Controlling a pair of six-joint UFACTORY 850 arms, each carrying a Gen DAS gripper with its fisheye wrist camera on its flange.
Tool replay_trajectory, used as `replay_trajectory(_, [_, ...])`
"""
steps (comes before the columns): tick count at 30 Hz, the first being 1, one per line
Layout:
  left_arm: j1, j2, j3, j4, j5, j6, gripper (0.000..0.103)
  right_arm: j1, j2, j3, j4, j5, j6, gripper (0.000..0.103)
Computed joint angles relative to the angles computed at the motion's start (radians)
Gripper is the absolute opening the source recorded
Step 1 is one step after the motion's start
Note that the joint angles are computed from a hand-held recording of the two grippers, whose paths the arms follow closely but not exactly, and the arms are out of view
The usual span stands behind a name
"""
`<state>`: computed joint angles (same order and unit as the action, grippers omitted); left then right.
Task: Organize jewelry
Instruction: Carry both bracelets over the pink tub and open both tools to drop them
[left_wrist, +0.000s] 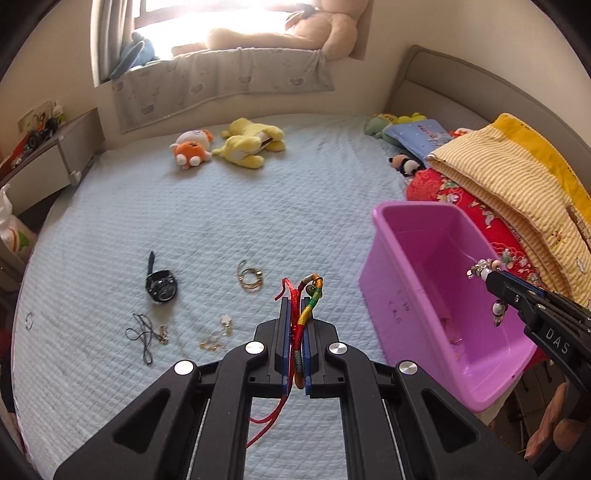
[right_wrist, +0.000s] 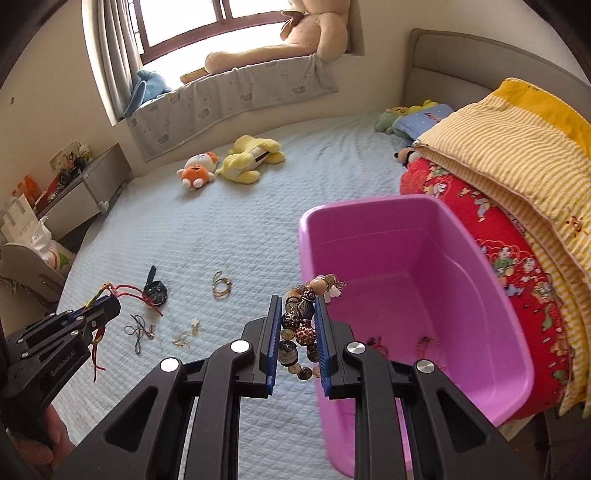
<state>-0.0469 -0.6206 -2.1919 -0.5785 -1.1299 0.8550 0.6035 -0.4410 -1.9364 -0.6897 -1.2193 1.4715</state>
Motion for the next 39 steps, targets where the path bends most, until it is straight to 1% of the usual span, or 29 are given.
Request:
replay_trajectory(3, [-0.055, 0.049, 0.054, 0.004, 0.004, -0.028, 0.005, -0.021, 0.093, 0.104, 0.004, 0.001, -0.023, 0.017])
replay_trajectory(7, [-0.139, 0.121, 0.138, 0.056, 0.052, -0.098, 0.006, -0.069, 0.215, 0.243, 0.038, 0.058, -0.096, 0.017])
replay_trajectory(13, [-0.264, 0.192, 0.238, 0.196, 0.126, -0.283, 0.005, -0.182, 0.369, 0.420, 0.161, 0.228, -0.259, 0.017])
replay_trajectory(16, [-0.318, 0.202, 0.260, 0.274, 0.142, -0.383, 0.005, -0.237, 0.412, 0.474, 0.246, 0.290, -0.389, 0.017])
replay_trajectory(19, [-0.360, 0.194, 0.260, 0.347, 0.127, -0.460, 0.006, -0.282, 0.438, 0.506, 0.328, 0.318, -0.500, 0.017])
replay_trajectory(21, [-0.377, 0.183, 0.253, 0.374, 0.104, -0.499, 0.006, -0.311, 0.454, 0.530, 0.388, 0.339, -0.548, 0.017])
replay_trajectory(24, [-0.393, 0.157, 0.233, 0.403, 0.057, -0.537, 0.006, -0.344, 0.461, 0.559, 0.461, 0.359, -0.602, 0.017])
replay_trajectory(28, [-0.405, 0.125, 0.210, 0.421, 0.016, -0.557, 0.006, -0.377, 0.455, 0.583, 0.536, 0.378, -0.640, 0.018])
replay_trajectory(34, [-0.413, 0.073, 0.160, 0.438, -0.040, -0.592, 0.006, -0.400, 0.431, 0.591, 0.632, 0.359, -0.713, 0.018])
replay_trajectory(39, [-0.414, 0.051, 0.136, 0.454, -0.059, -0.609, 0.006, -0.406, 0.412, 0.583, 0.660, 0.340, -0.720, 0.018])
